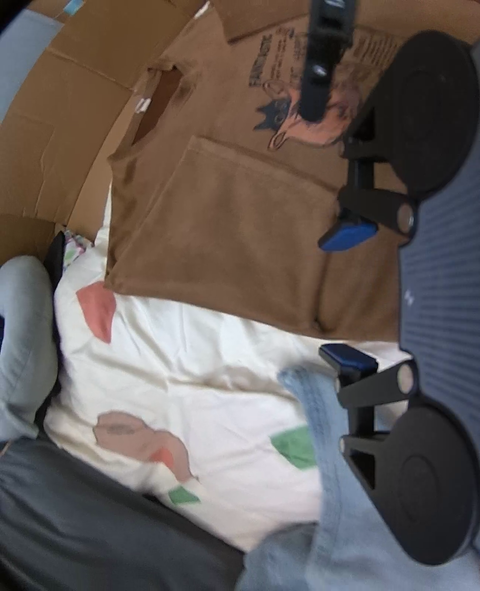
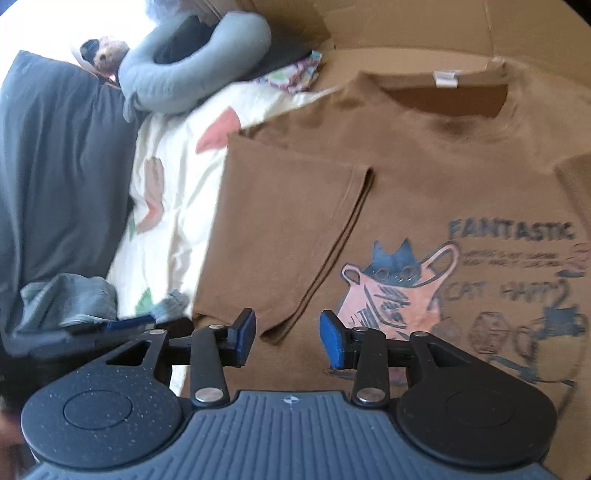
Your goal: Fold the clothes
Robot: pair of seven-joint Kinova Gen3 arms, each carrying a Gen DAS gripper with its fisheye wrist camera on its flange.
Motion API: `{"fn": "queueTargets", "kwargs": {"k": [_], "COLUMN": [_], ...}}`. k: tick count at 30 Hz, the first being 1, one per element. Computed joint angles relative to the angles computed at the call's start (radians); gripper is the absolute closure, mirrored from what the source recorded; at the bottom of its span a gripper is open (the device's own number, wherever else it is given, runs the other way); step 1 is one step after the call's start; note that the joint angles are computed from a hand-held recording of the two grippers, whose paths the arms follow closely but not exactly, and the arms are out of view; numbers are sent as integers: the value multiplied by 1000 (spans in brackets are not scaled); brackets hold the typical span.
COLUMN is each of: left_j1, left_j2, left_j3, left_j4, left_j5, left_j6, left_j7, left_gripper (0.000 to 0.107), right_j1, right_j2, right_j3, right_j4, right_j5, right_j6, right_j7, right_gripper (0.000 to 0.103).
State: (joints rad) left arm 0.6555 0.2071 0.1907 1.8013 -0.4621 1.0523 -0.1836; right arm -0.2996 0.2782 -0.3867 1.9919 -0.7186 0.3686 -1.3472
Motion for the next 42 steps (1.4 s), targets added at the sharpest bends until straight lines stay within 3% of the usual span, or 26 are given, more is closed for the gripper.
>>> {"fn": "queueTargets", "kwargs": {"k": [1, 3, 5, 7, 9, 13, 15, 24, 32, 42], "left_j1": [3, 13, 20, 25, 25, 38, 47, 109, 193, 319], "left_j2": [-16, -39, -49, -65, -79, -85, -90, -99, -73, -53], "left_j3": [6, 22, 33, 45, 57, 77, 83, 116, 130, 117], "left_j4": [-18, -69, -128, -181, -226, -323, -365, -545, -712, -866], "left_j5": [15, 36, 48, 58, 67, 67, 67, 21, -15, -67], "left_j6": [32, 111, 192, 249, 289, 391, 433, 643, 804, 955], "left_j7": [-7, -13, -8, -3, -19, -51, -55, -35, 11, 29], "left_gripper": [41, 33, 26, 22, 19, 14, 14, 12, 11, 11], "right_j1": [5, 62, 146, 171, 132, 7, -11, 31, 100, 188], "right_j2": [-30, -81, -121, -169, -218, -290, -311, -377, -397, -405], "right_j3": [13, -17, -74, -63, 16, 201, 241, 317, 392, 474], "right_j4": [-9, -31, -59, -89, -123, -208, -251, -435, -641, -814], "right_j5": [16, 64, 109, 122, 118, 157, 180, 203, 164, 119], "right_j6": [41, 122, 203, 285, 366, 529, 596, 834, 1055, 1242], "right_j7": [0, -14, -43, -50, -35, -56, -73, -113, -42, 9], "right_gripper": [47, 30, 27, 25, 13, 7, 3, 3, 3, 3]}}
